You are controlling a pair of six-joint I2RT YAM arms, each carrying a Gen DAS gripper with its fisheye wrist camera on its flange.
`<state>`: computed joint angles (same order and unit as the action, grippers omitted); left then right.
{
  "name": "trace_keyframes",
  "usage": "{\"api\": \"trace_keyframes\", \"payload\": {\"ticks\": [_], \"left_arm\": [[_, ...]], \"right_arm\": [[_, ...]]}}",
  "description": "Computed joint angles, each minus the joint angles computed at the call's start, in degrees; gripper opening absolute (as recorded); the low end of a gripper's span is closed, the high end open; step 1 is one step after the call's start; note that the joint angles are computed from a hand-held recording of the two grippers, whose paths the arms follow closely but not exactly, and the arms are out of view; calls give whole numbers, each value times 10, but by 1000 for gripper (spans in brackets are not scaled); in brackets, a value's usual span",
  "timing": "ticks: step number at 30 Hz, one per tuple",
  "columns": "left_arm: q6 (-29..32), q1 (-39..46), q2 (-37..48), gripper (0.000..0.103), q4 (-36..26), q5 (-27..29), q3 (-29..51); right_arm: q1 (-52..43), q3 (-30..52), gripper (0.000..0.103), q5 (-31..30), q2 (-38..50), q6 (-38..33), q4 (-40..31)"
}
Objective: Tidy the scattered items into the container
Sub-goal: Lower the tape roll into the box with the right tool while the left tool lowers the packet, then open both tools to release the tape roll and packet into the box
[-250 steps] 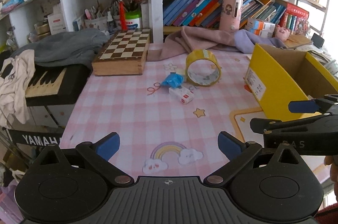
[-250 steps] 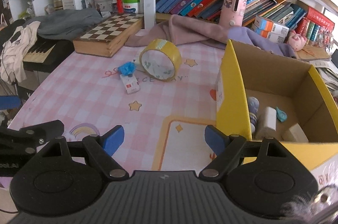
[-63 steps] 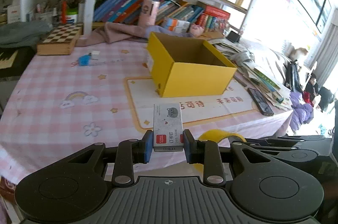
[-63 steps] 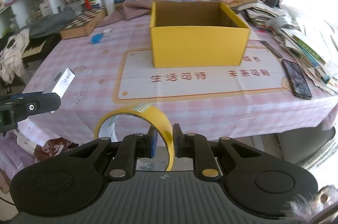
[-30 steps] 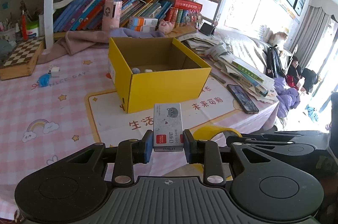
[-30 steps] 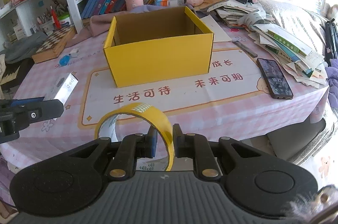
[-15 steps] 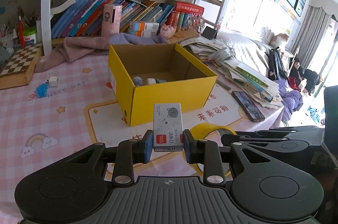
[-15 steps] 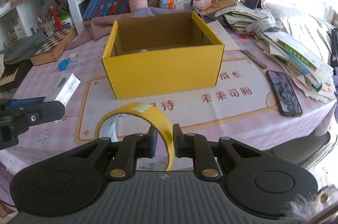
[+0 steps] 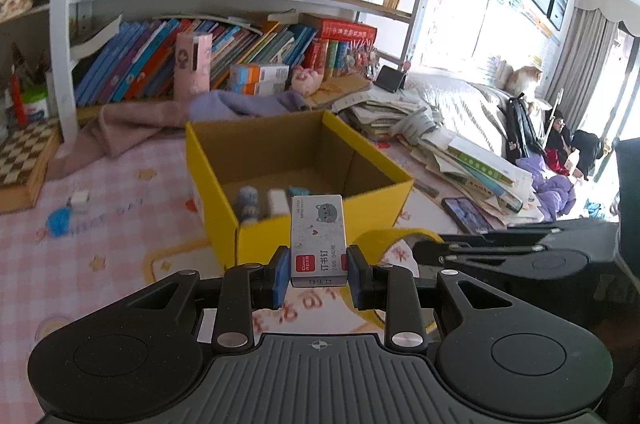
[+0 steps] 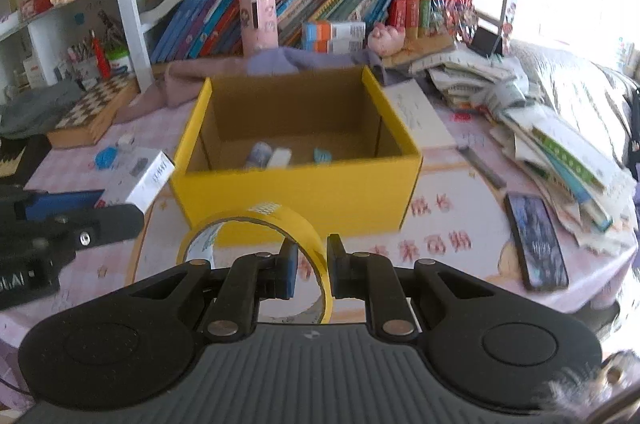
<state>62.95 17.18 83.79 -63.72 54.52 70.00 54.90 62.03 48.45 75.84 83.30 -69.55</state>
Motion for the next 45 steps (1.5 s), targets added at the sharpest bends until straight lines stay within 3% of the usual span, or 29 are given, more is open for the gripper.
{"api": "trace_keyframes", "payload": {"ticks": [8,14,19,23,28,36,43,44,45], "left_arm": [[-207,-98,-17,28,179,-36,-14],[-331,-181,-1,28,283,-113,-20],[-388,-245,31,28,339,-195,-17],[-414,-278,65,28,356,-243,-3],[-427,-311,99,28,363,-305,5],[-422,-335,128,29,352,-349,10],[-411,-346,127,31,355,-354,1],[-410,-346,124,33,358,-354,-1],[-411,-345,121,44,359,-352,-3]], "right_arm": [[-169,-40,15,-26,-88,-311,178],[-324,-71,14,-134,-105,-533,320],[-427,-73,14,-242,-62,-666,400],[-489,-56,10,-318,-19,-714,432],[-528,-33,8,-350,49,-774,468],[-545,-35,8,-401,86,-779,478],[-544,-45,8,-416,91,-772,474],[-545,-47,8,-416,90,-771,473],[-547,-48,8,-417,88,-768,472]]}}
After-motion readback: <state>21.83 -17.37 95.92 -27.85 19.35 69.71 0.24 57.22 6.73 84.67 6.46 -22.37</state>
